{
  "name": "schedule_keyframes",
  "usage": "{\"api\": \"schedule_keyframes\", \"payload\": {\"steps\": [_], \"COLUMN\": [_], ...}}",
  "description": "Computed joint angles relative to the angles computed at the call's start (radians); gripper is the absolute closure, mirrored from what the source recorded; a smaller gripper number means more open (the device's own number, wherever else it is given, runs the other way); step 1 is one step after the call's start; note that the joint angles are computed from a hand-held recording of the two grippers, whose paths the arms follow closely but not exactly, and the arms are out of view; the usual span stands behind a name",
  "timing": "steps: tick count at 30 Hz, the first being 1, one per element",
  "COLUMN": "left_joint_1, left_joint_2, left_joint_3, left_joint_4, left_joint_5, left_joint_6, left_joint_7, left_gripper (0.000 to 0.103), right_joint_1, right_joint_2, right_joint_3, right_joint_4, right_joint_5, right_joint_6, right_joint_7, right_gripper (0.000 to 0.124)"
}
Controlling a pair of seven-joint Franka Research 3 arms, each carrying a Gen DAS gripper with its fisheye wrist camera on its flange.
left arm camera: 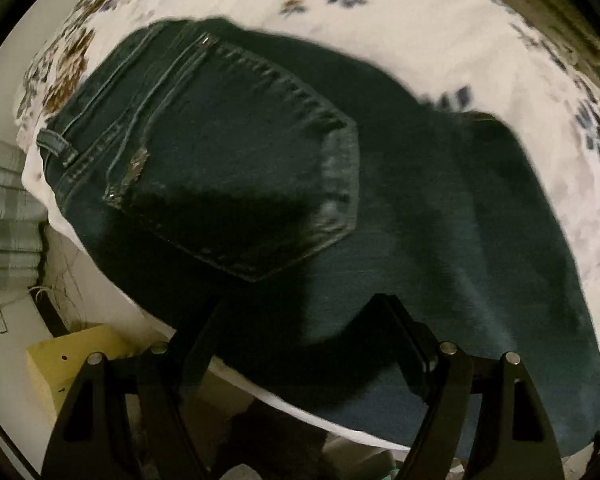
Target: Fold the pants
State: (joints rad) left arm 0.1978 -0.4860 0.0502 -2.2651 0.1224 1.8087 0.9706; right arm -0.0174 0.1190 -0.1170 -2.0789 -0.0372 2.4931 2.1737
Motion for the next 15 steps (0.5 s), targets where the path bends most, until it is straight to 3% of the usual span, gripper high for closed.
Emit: {"api": "schedule_keyframes", "payload": {"steps": [2,4,6,8,12,15], "left_joint_1": [0.001,0.000,0.002,0.013,0.050,0.087], "left_joint_2": [-0.014,-0.028,-0.038,-0.056,-0.070,-0.024], "left_joint_3": [0.010,0.017,0.026,0.037,0.059,0.074], "left_joint_4": [-0.017,-0.016,0.000,0.015,0.057,0.102], "left_joint_5": [-0.010,-0.025,-0.043,-0.047,-0.021,0.042], "left_joint_6": [0.000,-0.011,-0.023,-0.031,-0.035,-0.027], "left_joint_7": [0.012,0.025,0.032,0.033,0.031,0.056], "left_gripper": [0.026,0.026,0.026,0.026,0.026,0.026], "right_joint_1": [0.002,-0.005,0.008,0.015,0.067,0.131], "right_joint_2": [0.024,0.088,0.101,0.087,-0.021,0.045], "right_joint_3": [-0.002,0.006,0.001,0.008,0.074,0.149], "right_joint_4": [0.018,0.086,0.125,0.161,0.125,0.234], "right_joint_5": [-0.020,0.018,0.002,0.029,0.133,0.310], "right_joint_6": [-0.041,-0.160,-0.230,-0.314,-0.324,-0.399], "right_joint_7": [-0.008,-0.077,-0.073,-0.074,-0.128,-0.287], "right_gripper": [0.122,0.122,0.111,0.076,0.071,0.070]}}
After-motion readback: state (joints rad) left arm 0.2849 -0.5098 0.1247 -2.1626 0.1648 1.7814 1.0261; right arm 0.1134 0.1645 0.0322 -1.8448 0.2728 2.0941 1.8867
